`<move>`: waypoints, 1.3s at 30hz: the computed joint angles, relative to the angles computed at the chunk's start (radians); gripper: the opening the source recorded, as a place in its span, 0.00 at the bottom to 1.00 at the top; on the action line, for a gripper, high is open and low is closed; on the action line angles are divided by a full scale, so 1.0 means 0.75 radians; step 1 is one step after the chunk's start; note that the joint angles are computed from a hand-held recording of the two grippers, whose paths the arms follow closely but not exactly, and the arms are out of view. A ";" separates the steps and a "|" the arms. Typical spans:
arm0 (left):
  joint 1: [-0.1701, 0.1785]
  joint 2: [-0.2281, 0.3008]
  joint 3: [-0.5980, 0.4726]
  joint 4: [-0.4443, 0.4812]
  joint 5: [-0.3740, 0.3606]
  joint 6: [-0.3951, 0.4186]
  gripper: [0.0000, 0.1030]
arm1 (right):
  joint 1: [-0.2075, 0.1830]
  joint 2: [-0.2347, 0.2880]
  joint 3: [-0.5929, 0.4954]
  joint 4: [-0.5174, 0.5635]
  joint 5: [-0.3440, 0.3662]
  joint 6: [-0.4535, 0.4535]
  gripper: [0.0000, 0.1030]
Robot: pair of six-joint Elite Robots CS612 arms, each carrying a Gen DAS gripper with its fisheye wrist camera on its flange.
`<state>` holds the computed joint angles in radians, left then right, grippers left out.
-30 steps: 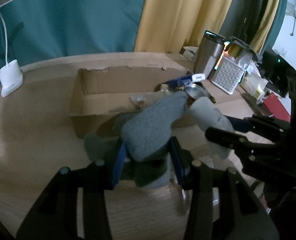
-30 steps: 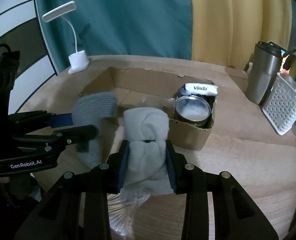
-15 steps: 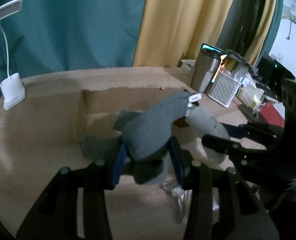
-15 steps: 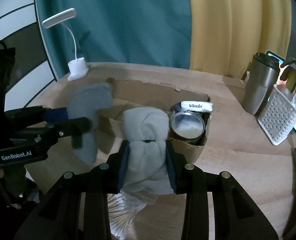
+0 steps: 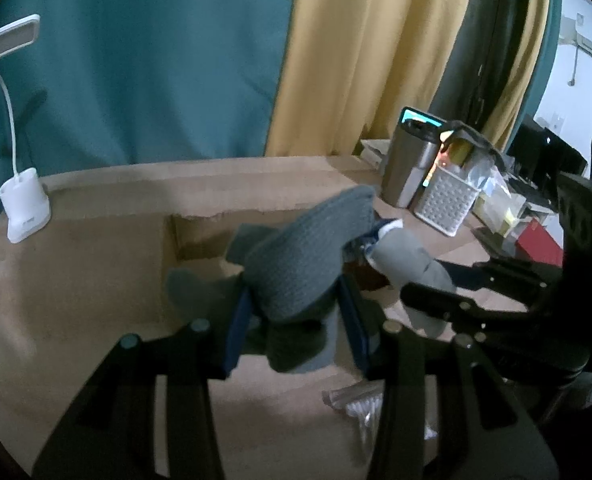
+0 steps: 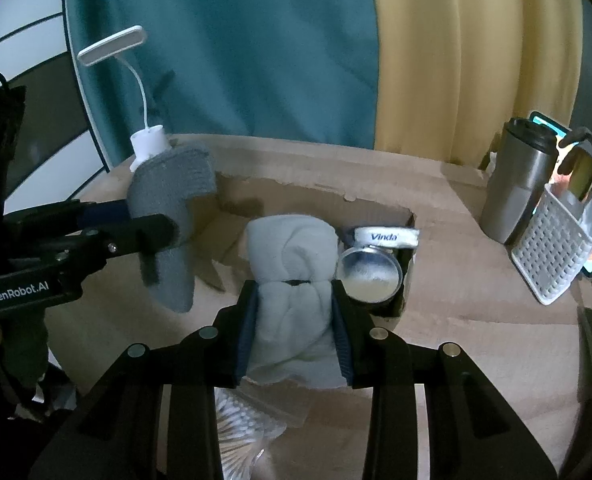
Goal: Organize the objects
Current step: 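Carry the grey socks and white sock with both tools over the box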
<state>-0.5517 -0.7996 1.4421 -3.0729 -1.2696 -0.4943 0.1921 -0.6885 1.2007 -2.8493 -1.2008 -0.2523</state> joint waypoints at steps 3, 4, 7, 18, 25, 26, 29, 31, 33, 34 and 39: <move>0.003 0.000 -0.006 -0.008 0.004 0.003 0.43 | 0.000 0.005 -0.013 0.001 0.003 0.000 0.36; 0.004 0.000 -0.008 -0.012 0.005 0.005 0.43 | 0.000 0.006 -0.018 0.000 0.004 -0.001 0.36; 0.006 0.000 -0.013 -0.021 0.010 0.013 0.43 | 0.001 0.011 -0.031 0.000 0.004 0.002 0.36; 0.025 0.021 -0.057 -0.002 -0.011 0.022 0.43 | 0.002 0.035 -0.083 0.015 0.007 0.015 0.36; 0.035 0.034 -0.082 0.011 -0.022 0.014 0.43 | 0.006 0.056 -0.130 0.050 0.011 0.015 0.36; 0.037 0.036 -0.087 0.018 -0.024 0.014 0.43 | 0.006 0.060 -0.137 0.055 0.013 0.014 0.36; 0.041 0.040 -0.096 0.027 -0.031 0.017 0.43 | 0.008 0.070 -0.158 0.066 0.016 0.019 0.36; 0.044 0.044 -0.104 0.033 -0.036 0.019 0.43 | 0.008 0.079 -0.174 0.075 0.015 0.023 0.36; 0.048 0.048 -0.111 0.039 -0.038 0.016 0.43 | 0.009 0.088 -0.191 0.080 0.013 0.031 0.36; 0.050 0.051 -0.115 0.042 -0.040 0.014 0.43 | 0.009 0.090 -0.194 0.081 0.013 0.035 0.36; 0.063 0.069 -0.133 0.069 -0.061 -0.011 0.43 | 0.012 0.104 -0.220 0.100 0.013 0.030 0.36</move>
<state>-0.5044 -0.7482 1.3421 -3.0213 -1.3153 -0.5029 0.2013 -0.6107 1.0356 -2.7744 -1.1907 -0.2295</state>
